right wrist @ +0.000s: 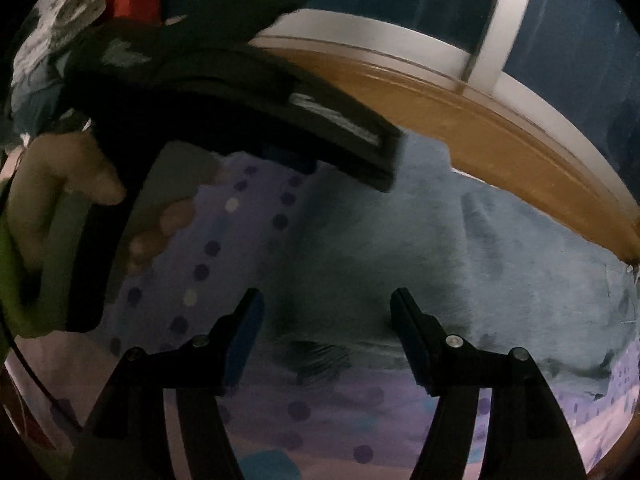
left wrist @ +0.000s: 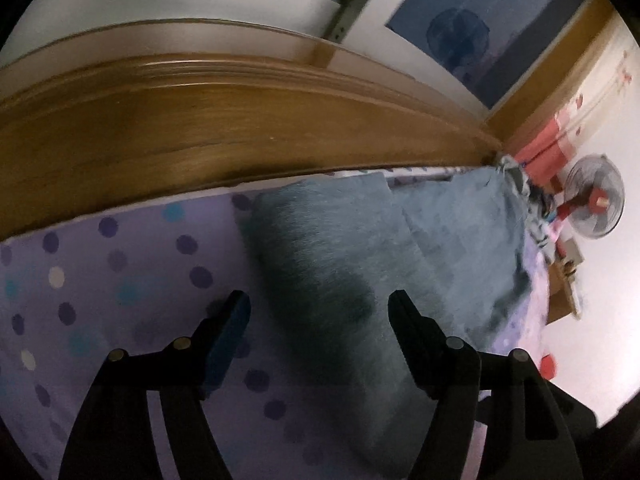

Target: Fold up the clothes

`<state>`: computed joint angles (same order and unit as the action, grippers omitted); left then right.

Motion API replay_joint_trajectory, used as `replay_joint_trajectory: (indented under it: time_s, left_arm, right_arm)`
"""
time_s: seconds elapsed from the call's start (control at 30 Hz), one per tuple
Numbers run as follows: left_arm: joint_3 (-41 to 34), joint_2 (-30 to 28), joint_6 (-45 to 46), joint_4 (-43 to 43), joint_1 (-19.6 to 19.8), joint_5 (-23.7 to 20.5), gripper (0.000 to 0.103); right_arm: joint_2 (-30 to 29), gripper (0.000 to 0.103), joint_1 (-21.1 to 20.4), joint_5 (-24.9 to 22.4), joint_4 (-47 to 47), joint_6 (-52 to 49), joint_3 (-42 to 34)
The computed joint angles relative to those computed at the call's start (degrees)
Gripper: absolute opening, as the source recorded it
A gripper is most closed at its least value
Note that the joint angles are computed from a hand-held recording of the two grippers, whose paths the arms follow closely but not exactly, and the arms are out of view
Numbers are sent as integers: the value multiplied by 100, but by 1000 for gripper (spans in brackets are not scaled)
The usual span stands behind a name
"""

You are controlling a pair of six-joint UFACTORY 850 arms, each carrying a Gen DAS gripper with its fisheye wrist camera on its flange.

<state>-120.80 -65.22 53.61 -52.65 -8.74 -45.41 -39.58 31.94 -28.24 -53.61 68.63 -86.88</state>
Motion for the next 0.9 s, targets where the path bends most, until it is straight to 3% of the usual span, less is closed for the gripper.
replay_joint_trajectory:
  time_s: [0.33,0.9]
  left_arm:
    - [442,230,494,166,-147,665,73]
    - [575,238,1045,-407,-120,730,81]
  right_arm:
    - [-336,66,2,-359,507,-480,-368]
    - [-375,66,-25,-305,184,-75,-371]
